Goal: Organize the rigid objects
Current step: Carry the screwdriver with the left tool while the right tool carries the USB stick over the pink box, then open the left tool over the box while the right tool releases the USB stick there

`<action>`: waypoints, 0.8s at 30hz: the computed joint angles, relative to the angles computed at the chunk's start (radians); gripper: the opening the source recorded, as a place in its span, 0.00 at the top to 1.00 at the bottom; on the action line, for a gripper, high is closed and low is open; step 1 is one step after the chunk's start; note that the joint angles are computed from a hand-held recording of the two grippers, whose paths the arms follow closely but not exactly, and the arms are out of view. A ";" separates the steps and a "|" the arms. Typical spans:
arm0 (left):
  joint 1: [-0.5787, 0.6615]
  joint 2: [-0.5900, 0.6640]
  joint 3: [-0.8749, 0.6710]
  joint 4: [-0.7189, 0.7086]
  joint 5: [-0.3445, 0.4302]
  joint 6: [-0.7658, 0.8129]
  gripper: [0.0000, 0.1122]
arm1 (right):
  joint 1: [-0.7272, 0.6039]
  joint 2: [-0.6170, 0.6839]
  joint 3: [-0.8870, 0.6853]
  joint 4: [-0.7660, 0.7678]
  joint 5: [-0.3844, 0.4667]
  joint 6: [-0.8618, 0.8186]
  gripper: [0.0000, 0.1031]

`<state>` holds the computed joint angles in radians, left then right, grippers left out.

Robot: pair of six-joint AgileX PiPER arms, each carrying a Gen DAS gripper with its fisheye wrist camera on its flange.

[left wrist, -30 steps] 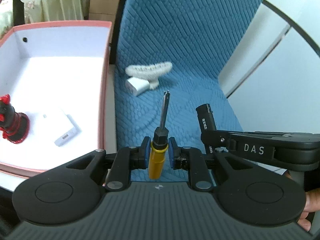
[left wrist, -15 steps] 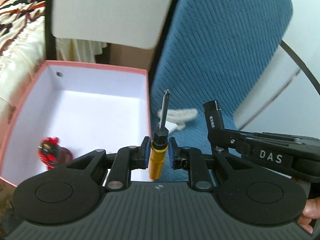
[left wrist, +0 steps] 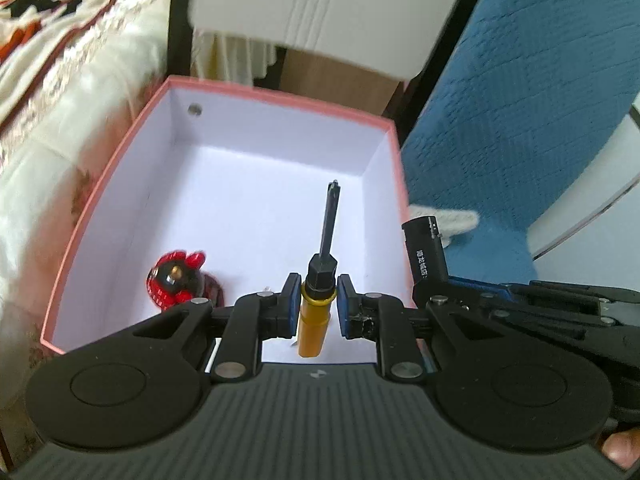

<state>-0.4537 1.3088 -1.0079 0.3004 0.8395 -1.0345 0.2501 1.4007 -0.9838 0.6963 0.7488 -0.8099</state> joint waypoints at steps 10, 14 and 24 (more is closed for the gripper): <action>0.131 0.061 0.132 -0.171 -0.176 0.154 0.80 | 0.089 0.131 0.023 -0.083 -0.096 0.087 0.87; 0.166 0.091 0.141 -0.216 -0.216 0.209 0.80 | 0.093 0.165 0.009 -0.088 -0.106 0.094 0.87; 0.134 0.068 0.105 -0.112 -0.212 0.119 0.67 | 0.048 0.144 -0.014 -0.017 -0.077 0.015 0.86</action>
<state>-0.3199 1.3767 -0.9027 0.1883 0.6279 -0.9155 0.2979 1.5446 -0.9974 0.6788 0.6714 -0.7953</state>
